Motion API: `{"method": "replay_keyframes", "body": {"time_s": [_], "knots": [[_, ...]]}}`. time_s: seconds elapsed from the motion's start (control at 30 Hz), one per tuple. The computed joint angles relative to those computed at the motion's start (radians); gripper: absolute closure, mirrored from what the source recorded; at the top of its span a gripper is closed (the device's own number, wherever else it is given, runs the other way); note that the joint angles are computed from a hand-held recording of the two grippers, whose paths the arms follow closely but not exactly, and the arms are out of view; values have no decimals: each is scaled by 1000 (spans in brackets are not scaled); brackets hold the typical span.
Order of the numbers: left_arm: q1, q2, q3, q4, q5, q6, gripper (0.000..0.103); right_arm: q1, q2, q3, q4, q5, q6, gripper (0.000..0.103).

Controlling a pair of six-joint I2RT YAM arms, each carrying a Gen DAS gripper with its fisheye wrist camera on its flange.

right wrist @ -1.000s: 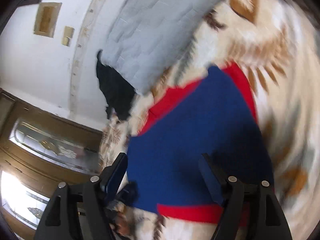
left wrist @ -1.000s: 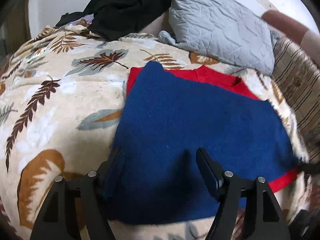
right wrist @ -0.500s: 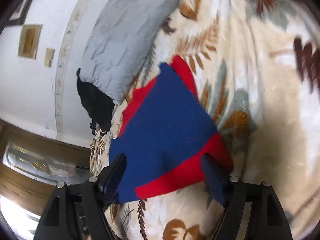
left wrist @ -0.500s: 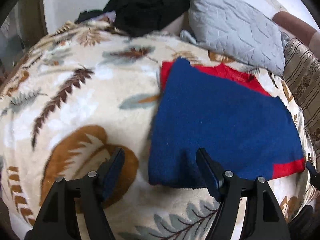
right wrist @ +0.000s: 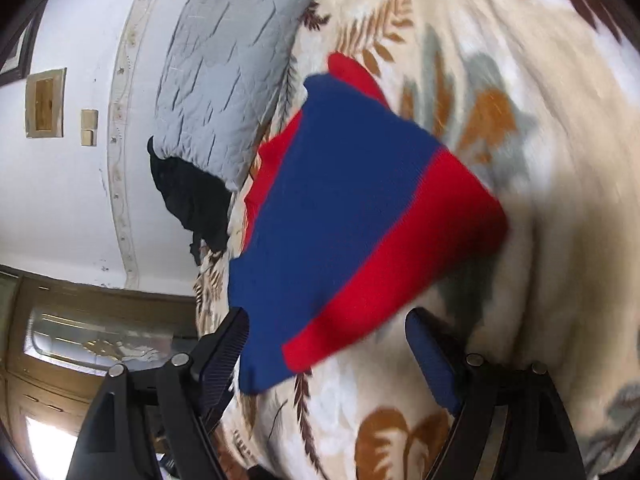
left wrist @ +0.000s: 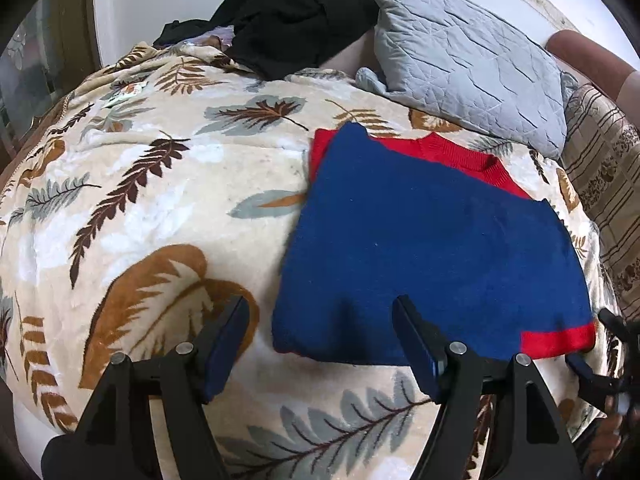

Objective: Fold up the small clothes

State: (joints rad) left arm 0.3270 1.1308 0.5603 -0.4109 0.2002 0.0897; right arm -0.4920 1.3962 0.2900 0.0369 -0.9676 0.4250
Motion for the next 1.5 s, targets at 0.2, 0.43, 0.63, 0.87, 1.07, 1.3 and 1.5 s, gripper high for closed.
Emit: {"method": "replay_keyframes", "body": {"time_s": [0.2, 0.43, 0.63, 0.87, 1.07, 1.3, 1.5], "knots": [[-43, -18, -7, -9, -13, -15, 29, 4, 14, 14, 60, 65, 90, 20], [-140, -12, 22, 13, -32, -92, 29, -13, 11, 40, 23, 90, 47, 20], [-348, 120, 83, 98, -139, -179, 28, 100, -5, 86, -11, 270, -69, 70], [-473, 181, 66, 227, -214, -236, 25, 149, -186, 83, -150, 432, -203, 92], [-546, 361, 51, 341, -339, -216, 21, -91, -64, 145, -349, 232, -482, 46], [-554, 363, 53, 335, -339, -228, 20, -97, 117, 457, -410, 147, -534, 28], [-546, 380, 67, 338, -325, -217, 20, 114, 583, 900, -446, 349, -483, 29]]}}
